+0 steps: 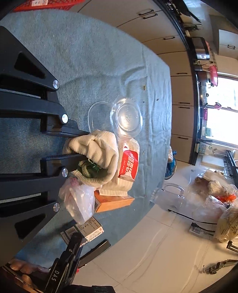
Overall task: Collect trash
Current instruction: 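Carry the white cloth and the medicine box over the red basket with both tools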
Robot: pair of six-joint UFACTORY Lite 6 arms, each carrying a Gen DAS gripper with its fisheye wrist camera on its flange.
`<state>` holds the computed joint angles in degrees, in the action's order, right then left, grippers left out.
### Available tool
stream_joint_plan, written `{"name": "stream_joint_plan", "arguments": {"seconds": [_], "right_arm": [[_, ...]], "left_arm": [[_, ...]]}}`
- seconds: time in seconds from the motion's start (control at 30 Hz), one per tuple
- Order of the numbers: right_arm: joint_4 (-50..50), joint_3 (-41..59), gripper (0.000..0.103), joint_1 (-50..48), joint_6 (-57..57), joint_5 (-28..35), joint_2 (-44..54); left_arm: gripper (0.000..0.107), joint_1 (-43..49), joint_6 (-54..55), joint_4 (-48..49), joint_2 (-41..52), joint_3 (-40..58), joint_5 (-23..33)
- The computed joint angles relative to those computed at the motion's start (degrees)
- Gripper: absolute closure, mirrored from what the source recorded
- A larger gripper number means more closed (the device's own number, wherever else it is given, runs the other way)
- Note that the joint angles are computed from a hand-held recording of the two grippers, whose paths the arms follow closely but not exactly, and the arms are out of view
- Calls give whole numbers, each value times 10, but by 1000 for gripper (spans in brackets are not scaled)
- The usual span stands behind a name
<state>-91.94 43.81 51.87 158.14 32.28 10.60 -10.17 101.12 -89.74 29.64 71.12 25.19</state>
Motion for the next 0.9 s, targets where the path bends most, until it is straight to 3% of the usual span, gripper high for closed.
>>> {"name": "stream_joint_plan", "arguments": {"seconds": [0.17,0.4,0.9], "right_arm": [[26,-17,62,59,14,62,-32],[33,27,62,102,10,75,-14],[83,191,62,170,-91,98,93]], "left_arm": [[92,1,135,-127,-90,-101,-2],[92,26,230,-183,-183,-221,6],[92,131,200,-114,-319,-339,51]]}}
